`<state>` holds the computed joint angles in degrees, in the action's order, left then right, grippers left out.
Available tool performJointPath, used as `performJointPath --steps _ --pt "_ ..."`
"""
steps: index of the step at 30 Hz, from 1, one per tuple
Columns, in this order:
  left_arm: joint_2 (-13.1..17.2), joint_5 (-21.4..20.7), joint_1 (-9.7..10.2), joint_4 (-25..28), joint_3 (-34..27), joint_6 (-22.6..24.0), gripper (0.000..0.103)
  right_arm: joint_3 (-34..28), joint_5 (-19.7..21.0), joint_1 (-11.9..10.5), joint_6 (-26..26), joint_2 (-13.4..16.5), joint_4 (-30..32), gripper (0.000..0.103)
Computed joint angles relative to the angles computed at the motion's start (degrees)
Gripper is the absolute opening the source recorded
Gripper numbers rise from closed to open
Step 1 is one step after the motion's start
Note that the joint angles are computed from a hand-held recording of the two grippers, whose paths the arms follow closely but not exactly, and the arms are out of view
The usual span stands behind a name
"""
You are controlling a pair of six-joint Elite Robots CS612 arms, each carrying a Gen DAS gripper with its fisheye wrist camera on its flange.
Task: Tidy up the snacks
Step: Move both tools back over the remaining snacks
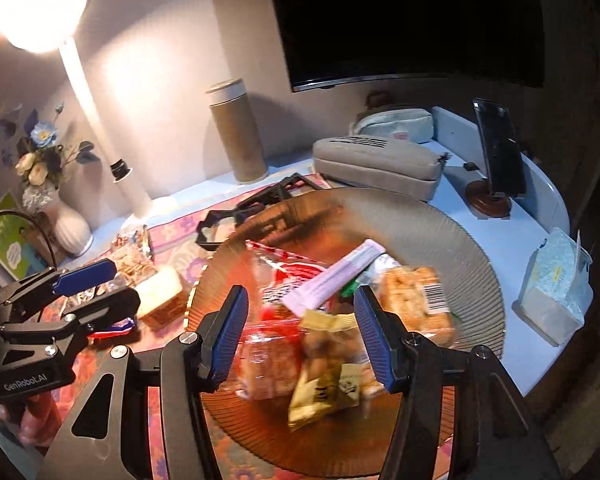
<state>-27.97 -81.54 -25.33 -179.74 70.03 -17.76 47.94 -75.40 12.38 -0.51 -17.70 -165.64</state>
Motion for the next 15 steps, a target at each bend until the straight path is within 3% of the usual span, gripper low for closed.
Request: performJointPath --steps 6,15 --pt "-3.0 3.6 1.01 -4.3 6.4 -2.7 0.057 0.1 1.4 1.3 -2.0 -0.2 0.4 0.054" --pt "-6.2 6.5 3.95 -10.1 15.1 -10.8 0.057 0.1 2.3 3.7 -6.8 -0.4 1.9 0.054"
